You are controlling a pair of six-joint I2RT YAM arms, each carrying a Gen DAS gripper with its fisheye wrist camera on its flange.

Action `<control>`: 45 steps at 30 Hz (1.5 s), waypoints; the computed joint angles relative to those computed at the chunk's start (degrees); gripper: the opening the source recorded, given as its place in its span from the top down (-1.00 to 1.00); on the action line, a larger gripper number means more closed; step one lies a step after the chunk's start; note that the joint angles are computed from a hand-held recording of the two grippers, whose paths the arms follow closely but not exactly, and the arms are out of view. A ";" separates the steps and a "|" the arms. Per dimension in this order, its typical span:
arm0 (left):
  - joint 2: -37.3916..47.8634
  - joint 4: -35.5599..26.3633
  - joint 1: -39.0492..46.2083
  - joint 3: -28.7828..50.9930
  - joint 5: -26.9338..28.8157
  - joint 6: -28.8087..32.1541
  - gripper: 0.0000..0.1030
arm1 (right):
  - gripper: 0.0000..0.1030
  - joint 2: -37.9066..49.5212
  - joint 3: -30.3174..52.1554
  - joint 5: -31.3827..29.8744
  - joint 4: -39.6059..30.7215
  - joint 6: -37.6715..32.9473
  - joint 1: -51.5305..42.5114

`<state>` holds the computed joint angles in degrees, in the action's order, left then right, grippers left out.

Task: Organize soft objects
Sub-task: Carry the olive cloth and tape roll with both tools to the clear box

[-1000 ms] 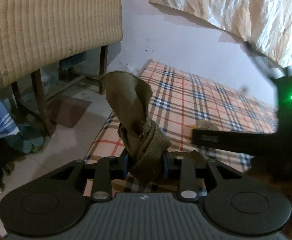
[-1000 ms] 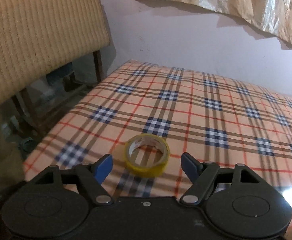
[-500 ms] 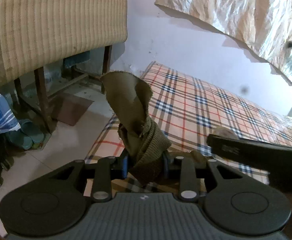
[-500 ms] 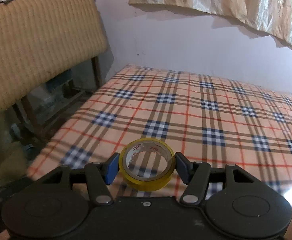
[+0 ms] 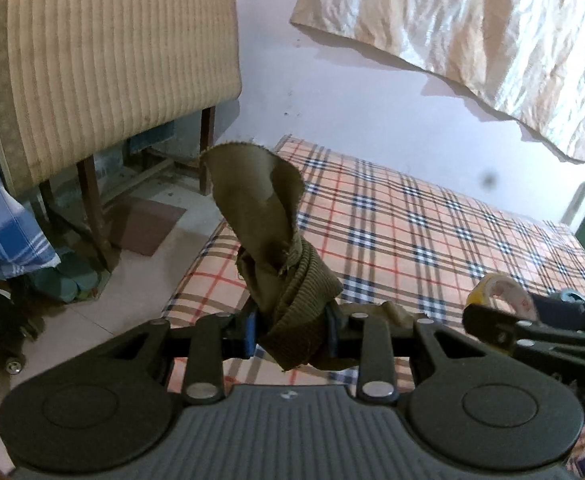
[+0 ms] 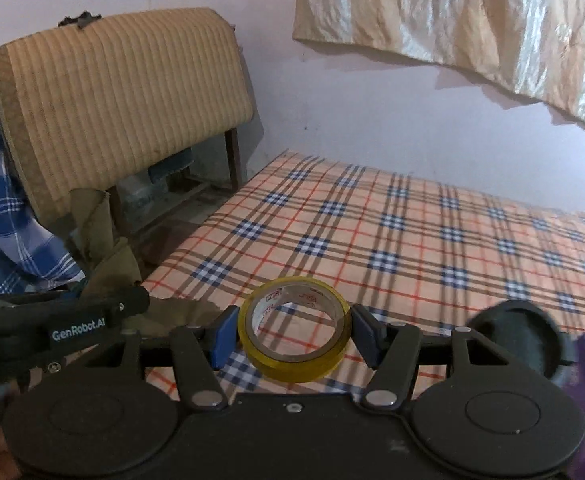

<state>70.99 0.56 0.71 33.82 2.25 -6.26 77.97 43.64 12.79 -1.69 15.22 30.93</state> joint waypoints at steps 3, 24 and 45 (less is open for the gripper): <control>-2.93 -3.03 -2.59 0.18 -2.26 -0.87 0.36 | -0.39 -5.70 -1.70 0.28 -2.68 -0.64 -0.67; -9.65 -10.48 -18.06 2.05 -13.34 -5.27 0.36 | -0.39 -24.62 -6.95 -6.62 -12.70 -3.98 -9.77; -8.88 -11.15 -26.07 3.20 -16.26 -6.74 0.36 | -0.39 -33.36 -8.45 -14.02 -18.73 -7.51 -21.21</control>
